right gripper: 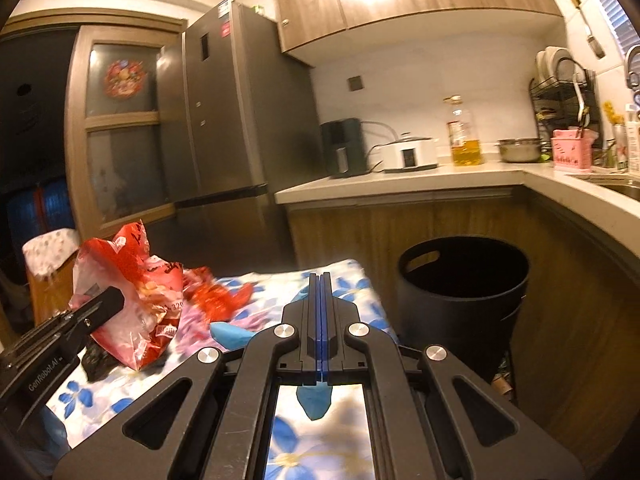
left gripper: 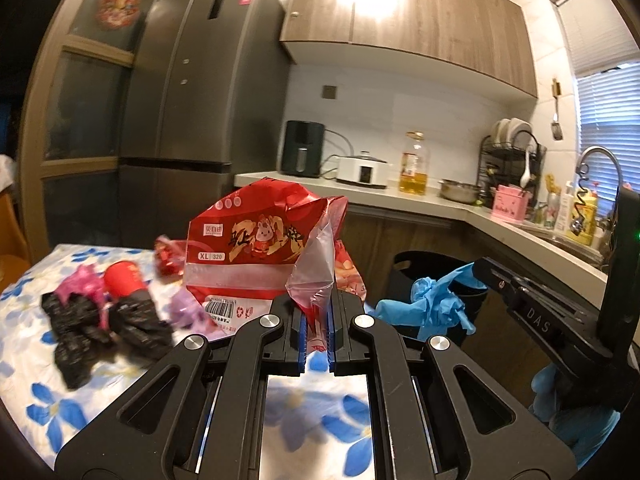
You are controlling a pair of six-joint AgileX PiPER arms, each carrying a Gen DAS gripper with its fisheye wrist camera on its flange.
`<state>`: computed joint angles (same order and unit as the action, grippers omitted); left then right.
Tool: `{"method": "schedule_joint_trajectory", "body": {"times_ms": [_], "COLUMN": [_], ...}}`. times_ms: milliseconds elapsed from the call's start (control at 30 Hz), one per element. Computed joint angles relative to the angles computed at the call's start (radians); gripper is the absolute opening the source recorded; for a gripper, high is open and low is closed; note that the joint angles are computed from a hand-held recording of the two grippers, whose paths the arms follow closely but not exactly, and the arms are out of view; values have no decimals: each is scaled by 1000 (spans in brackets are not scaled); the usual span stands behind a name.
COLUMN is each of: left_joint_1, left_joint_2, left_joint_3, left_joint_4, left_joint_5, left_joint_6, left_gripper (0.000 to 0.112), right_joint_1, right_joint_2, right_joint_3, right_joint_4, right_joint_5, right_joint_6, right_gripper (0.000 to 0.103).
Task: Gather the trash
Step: 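Carry the snack bag and glove with both tools over the black bin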
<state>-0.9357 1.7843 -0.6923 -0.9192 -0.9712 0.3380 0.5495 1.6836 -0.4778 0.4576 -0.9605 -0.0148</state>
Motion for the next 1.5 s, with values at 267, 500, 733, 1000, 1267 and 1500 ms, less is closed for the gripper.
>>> {"method": "schedule_joint_trajectory", "body": {"times_ms": [267, 500, 733, 1000, 1267, 1500], "left_joint_1": [26, 55, 84, 108, 145, 156], "left_joint_2": [92, 181, 277, 418, 534, 624], "left_joint_3": [-191, -359, -542, -787, -987, -1150], "left_joint_4": [79, 150, 196, 235, 274, 218], "left_joint_5": [93, 192, 302, 431, 557, 636], "left_joint_6": [64, 78, 93, 117, 95, 173], "left_gripper": [6, 6, 6, 6, 6, 6], "right_joint_1": [-134, -250, -327, -417, -481, -514], "right_joint_2": [-38, -38, -21, 23, 66, 110], "right_joint_3": [1, -28, -84, -159, -239, -309], "right_joint_4": [-25, -57, -69, -105, -144, -175], "right_joint_5": [5, 24, 48, 75, 111, 146], "right_joint_6": [3, 19, 8, 21, 43, 55], "right_gripper": [1, 1, 1, 1, 1, 1]}}
